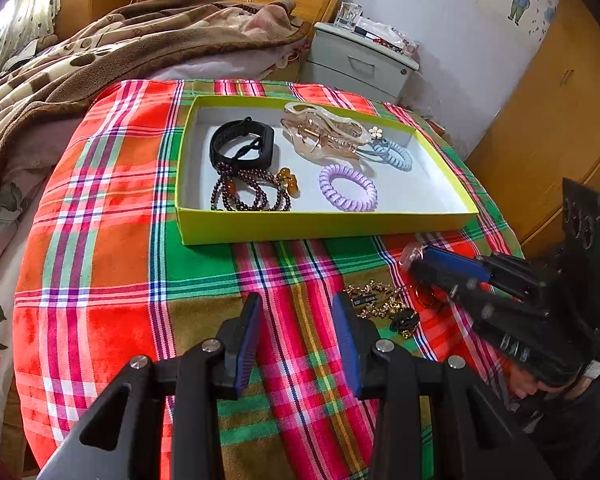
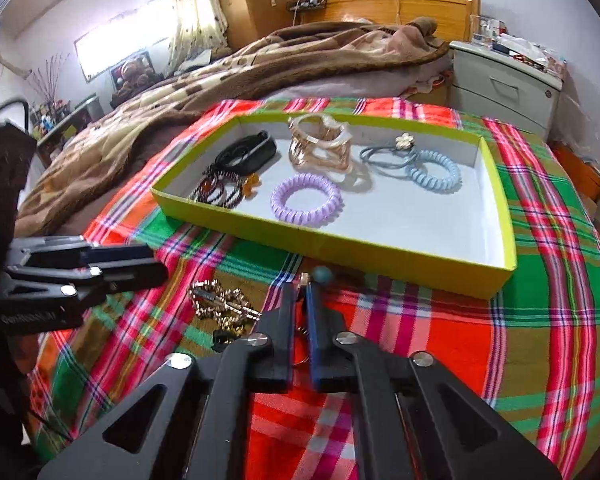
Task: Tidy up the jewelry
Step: 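Grasp the black hair tie with rose-gold charm with the right tool while the left tool approaches the gold chain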
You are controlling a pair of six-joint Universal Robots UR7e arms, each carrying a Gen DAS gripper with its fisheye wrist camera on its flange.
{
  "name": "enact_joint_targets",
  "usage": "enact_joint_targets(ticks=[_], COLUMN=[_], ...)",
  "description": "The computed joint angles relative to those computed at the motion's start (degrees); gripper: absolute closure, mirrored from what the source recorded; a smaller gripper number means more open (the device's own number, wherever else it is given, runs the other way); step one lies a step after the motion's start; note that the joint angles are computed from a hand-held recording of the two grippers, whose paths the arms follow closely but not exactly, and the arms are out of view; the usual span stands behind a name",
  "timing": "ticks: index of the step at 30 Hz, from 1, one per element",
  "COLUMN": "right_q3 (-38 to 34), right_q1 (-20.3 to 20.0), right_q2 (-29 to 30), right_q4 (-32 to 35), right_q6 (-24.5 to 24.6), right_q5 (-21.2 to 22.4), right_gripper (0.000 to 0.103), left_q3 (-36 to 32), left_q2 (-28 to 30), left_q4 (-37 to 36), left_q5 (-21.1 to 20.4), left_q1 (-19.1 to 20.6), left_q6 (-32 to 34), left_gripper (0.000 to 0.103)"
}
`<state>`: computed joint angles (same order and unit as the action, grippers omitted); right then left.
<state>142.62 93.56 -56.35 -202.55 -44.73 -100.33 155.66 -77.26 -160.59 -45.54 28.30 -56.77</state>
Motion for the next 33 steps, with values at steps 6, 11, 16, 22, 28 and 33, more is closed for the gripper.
enact_joint_targets(ticks=[6, 11, 16, 22, 28, 33], right_q3=[0.23, 1.11, -0.26, -1.34, -3.11, -2.66], right_q1=[-1.63, -2.87, -2.38, -0.66, 0.27, 0.26], right_q2=[-2.04, -4.26, -5.43, -2.0, -0.01, -0.07], right_q4=[1.29, 0.34, 6.52, 7.2, 6.97, 6.13], right_q6=[1.23, 2.09, 1.6, 1.69, 4.92, 5.03], right_q5=[2.11, 3.79, 3.61, 1.38, -1.45, -2.51], right_gripper=[0.099, 0.1, 0.089, 0.073, 0.073, 0.092], left_q3=[-0.63, -1.57, -2.44, -2.43, -2.32, -2.32], left_q2=[0.92, 2.42, 4.86, 5.3, 5.4, 5.42], left_q4=[-0.31, -1.19, -2.96, -3.14, -3.31, -4.59], left_q5=[-0.41, -0.8, -1.2, -1.32, -1.28, -1.74], left_q1=[0.85, 1.55, 2.11, 2.03, 1.89, 2.14], left_q6=[0.95, 2.6, 4.18, 4.16, 4.33, 6.31], left_gripper=[0.065, 0.065, 0.065, 0.063, 0.063, 0.063])
